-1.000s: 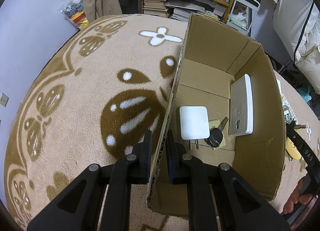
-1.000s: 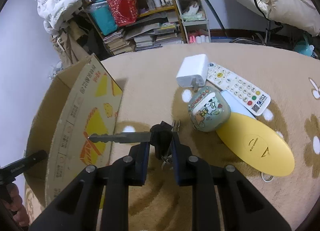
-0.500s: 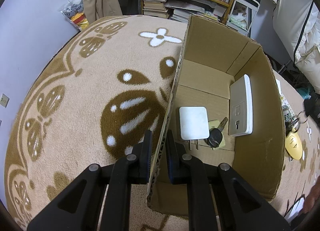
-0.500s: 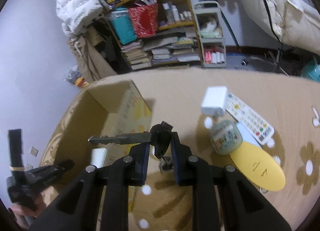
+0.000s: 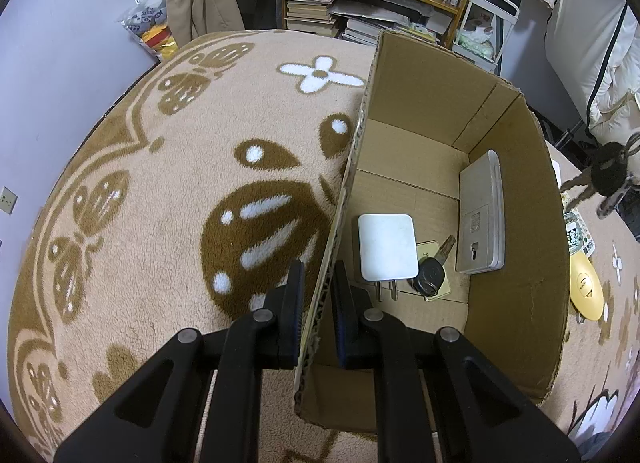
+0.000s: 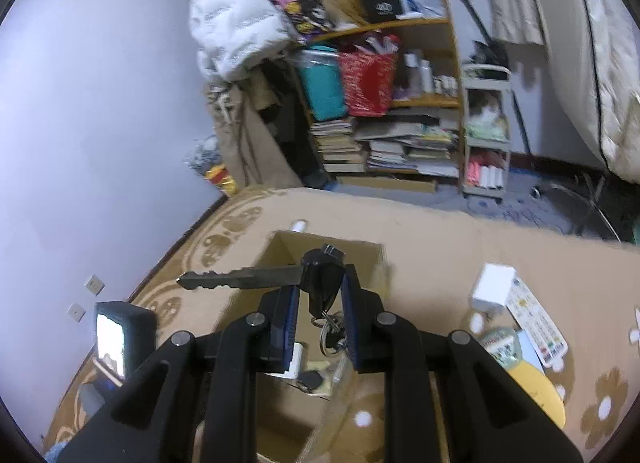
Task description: Organize rigid objects
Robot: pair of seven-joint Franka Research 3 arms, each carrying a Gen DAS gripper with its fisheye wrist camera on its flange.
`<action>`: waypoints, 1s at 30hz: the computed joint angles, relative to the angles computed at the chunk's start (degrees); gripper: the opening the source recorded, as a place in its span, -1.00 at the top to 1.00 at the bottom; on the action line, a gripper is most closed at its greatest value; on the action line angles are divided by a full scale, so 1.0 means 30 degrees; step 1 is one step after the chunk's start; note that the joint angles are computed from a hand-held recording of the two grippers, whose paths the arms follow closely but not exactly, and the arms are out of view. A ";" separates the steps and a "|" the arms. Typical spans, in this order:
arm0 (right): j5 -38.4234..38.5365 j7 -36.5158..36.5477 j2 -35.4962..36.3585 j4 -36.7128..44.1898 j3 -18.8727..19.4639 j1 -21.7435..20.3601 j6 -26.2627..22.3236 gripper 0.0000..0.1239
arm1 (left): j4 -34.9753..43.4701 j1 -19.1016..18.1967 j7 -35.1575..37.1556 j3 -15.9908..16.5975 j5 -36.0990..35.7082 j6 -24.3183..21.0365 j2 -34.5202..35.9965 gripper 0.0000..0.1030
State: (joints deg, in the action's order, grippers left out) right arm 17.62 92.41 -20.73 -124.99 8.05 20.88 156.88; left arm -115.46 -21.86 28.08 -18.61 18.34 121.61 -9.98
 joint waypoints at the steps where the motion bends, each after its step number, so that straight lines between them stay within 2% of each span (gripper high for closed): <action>1: 0.0014 -0.0092 0.0083 0.0166 0.0022 0.0094 -0.0045 0.64 | -0.0010 0.0000 0.0026 0.0012 -0.0012 0.0010 -0.0020 0.77; 11: 0.1097 -0.1052 0.0677 0.1053 -0.0072 0.1034 0.0117 0.64 | -0.0036 0.0009 0.0022 0.0016 -0.0025 0.0021 -0.0041 0.76; 17: 0.0833 -0.0578 0.1741 0.1261 0.0140 0.0859 -0.0979 0.64 | -0.0002 0.0018 0.0027 0.0011 0.0014 -0.0044 -0.0027 0.76; 22: -0.0088 0.0079 0.3117 0.1933 0.0267 0.0659 -0.2650 0.64 | -0.0122 0.0026 0.0082 0.0051 -0.0101 0.0145 -0.0093 0.76; 30: -0.0252 0.0434 0.3667 0.1872 0.0110 0.0679 -0.3611 0.63 | -0.0131 0.0043 0.0122 0.0035 -0.0078 0.0114 -0.0111 0.76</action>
State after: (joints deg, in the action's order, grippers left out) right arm 16.86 93.71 -9.73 -119.38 8.38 22.91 146.05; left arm -115.85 -21.73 28.44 -18.51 18.11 121.95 -10.31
